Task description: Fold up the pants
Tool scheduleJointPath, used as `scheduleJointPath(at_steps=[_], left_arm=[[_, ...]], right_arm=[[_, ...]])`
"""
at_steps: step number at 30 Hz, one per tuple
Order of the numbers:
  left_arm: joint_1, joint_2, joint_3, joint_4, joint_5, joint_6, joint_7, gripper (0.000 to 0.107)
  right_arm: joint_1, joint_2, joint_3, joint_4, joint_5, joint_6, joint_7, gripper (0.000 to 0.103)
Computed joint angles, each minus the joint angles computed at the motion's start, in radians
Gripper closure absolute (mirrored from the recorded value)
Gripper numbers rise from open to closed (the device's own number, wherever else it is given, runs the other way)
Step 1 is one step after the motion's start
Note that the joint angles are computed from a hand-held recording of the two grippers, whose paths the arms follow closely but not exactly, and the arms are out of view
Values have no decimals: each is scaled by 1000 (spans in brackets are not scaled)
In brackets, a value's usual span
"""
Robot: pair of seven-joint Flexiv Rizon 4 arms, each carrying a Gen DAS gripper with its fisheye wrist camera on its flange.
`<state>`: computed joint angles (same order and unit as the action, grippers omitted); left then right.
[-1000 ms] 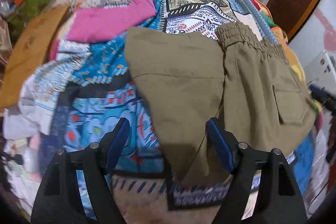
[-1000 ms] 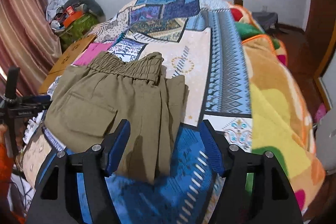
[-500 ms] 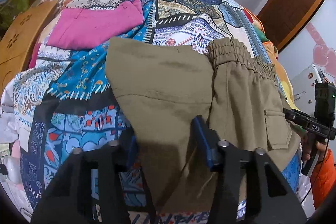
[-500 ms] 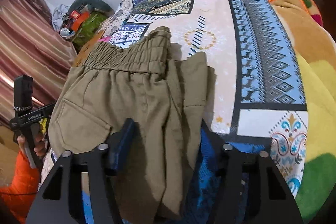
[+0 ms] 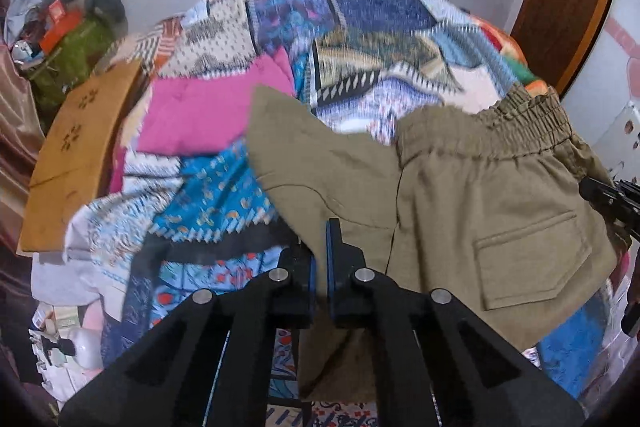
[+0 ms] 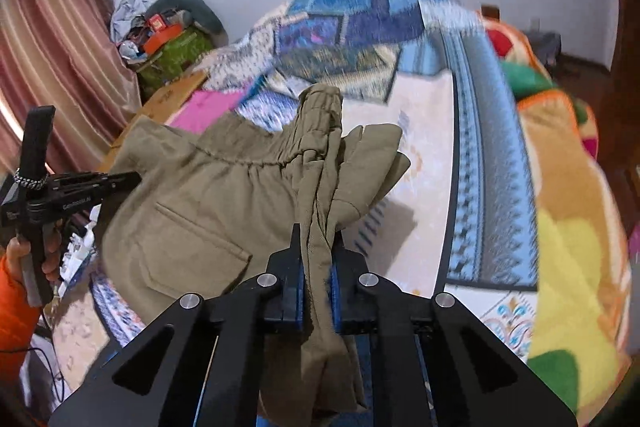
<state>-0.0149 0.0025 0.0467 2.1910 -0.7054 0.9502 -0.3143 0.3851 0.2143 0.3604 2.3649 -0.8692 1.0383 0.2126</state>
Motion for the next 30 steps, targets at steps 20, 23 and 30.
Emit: scheduleJointPath(at_steps=[20,23,30], left_arm=[[44,-101,-24,-257,-185,78,49,103],[65,-172,-45,-327,-172,105,14,103],[115,-370,-93,-520,-46,155,-113,103]], right_arm=[[-1,-183,-100,-318,-222,-53,-187,95],[3,-246,-137,-373,-257,-19,-194,95],[21,-411,-229,-503,-294,72,-216,95]])
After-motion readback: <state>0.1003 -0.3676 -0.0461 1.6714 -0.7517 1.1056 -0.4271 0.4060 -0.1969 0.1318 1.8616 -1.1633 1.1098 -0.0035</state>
